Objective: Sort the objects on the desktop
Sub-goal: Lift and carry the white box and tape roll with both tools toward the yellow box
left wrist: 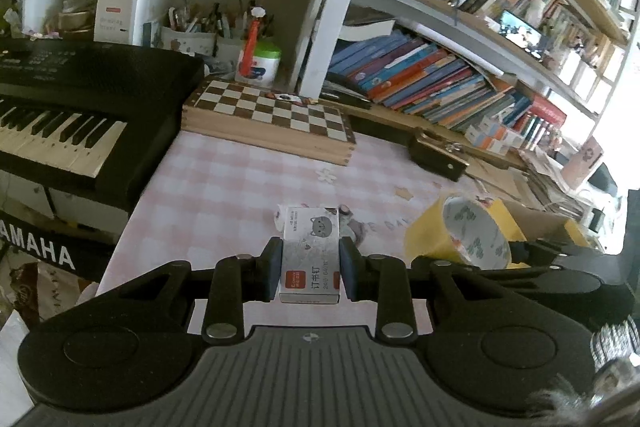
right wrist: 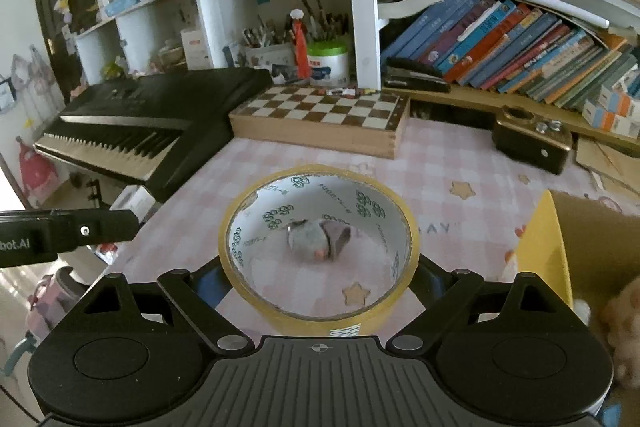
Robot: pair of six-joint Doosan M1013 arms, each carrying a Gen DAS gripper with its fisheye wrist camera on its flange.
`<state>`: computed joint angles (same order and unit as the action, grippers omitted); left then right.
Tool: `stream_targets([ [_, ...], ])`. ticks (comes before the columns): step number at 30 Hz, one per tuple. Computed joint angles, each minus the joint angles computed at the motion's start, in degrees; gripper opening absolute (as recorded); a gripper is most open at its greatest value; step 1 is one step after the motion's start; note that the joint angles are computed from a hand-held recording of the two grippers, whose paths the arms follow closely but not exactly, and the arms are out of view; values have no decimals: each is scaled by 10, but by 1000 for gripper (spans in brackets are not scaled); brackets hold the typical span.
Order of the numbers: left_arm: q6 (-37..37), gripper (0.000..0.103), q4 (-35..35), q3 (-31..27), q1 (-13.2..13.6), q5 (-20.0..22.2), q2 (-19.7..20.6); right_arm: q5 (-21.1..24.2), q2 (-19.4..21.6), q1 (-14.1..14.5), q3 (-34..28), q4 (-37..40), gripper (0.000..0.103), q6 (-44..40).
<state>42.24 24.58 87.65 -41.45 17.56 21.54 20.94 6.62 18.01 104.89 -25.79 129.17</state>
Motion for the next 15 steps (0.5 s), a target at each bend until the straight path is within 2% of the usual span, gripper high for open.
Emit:
stream_targets([
  [8, 18, 28, -25, 43, -10, -28, -34, 13, -36, 24, 30, -58, 92, 84],
  [15, 23, 28, -37, 84, -15, -51, -60, 43, -57, 54, 51, -88, 92, 139],
])
